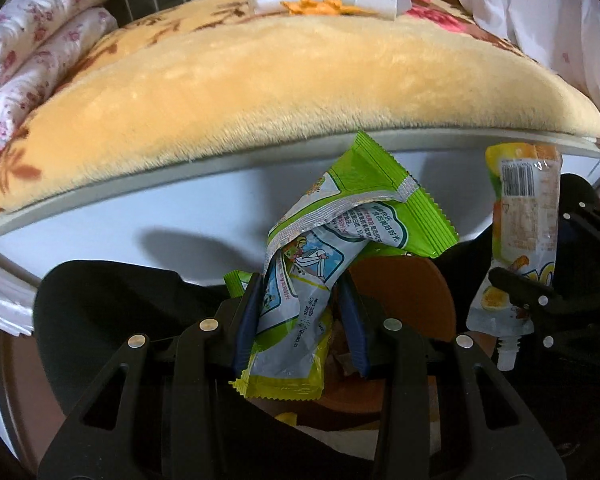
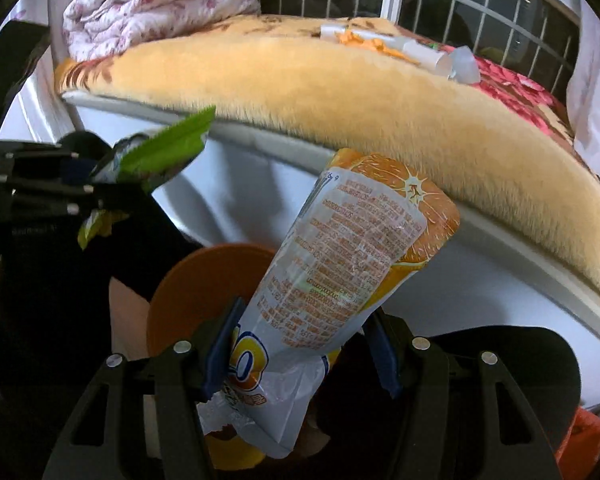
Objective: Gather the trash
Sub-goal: 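Lower the packet and pouch over the orange bin while both grippers open to drop them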
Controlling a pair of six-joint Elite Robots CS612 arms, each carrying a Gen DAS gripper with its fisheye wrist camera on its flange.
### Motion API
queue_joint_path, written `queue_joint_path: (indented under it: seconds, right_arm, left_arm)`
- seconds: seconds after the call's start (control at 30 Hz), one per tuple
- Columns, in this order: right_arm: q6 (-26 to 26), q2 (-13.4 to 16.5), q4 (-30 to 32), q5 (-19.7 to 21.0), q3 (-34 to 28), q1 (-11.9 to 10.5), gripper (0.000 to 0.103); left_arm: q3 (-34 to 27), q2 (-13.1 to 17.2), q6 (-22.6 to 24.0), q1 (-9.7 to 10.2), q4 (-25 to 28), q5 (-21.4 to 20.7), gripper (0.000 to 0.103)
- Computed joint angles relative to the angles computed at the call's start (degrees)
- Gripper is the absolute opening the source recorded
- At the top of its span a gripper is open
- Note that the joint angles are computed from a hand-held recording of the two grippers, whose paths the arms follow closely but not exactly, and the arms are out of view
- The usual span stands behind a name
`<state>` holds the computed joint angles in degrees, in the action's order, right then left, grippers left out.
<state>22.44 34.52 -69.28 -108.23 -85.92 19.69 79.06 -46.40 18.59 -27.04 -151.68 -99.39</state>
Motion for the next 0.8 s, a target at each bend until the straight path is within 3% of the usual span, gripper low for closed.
queue_joint_path:
  seconds: [0.17,0.63,0.7,0.73,0.77,0.8]
  right_arm:
    - [3.6,0.9,0.7,3.1,-1.2,-0.7,0.058]
    - [2.0,-0.1,3.4,8.1,0.8,-1.2,0.059]
    - [1.4,-0.3,3.5,8.6,1.3,-1.2,0.06]
    - [0.8,-0.5,3.4,9.2,1.7,-1.2,0.064]
    - [0.3,-0.7,3.4,9.7,2.0,-1.3,0.072]
    - [-0.1,-0.9,3.7,9.6,2.4,-1.2,0.084]
  left_arm:
    - [-0.9,0.7,0.5,-0.1,3.0,0.2,0.038]
    - [-3.8,2.4,1.2,0.4,10.6,-2.0,0.04]
    - [-4.7,2.8,1.6,0.39,12.7,-2.9,0.048]
    - [-5.0,2.9,1.7,0.37,13.5,-3.0,0.062]
    - [-5.2,3.0,1.8,0.33,14.1,-2.7,0.08]
    - [-5.1,3.0,1.6,0.31,13.9,-2.7,0.082]
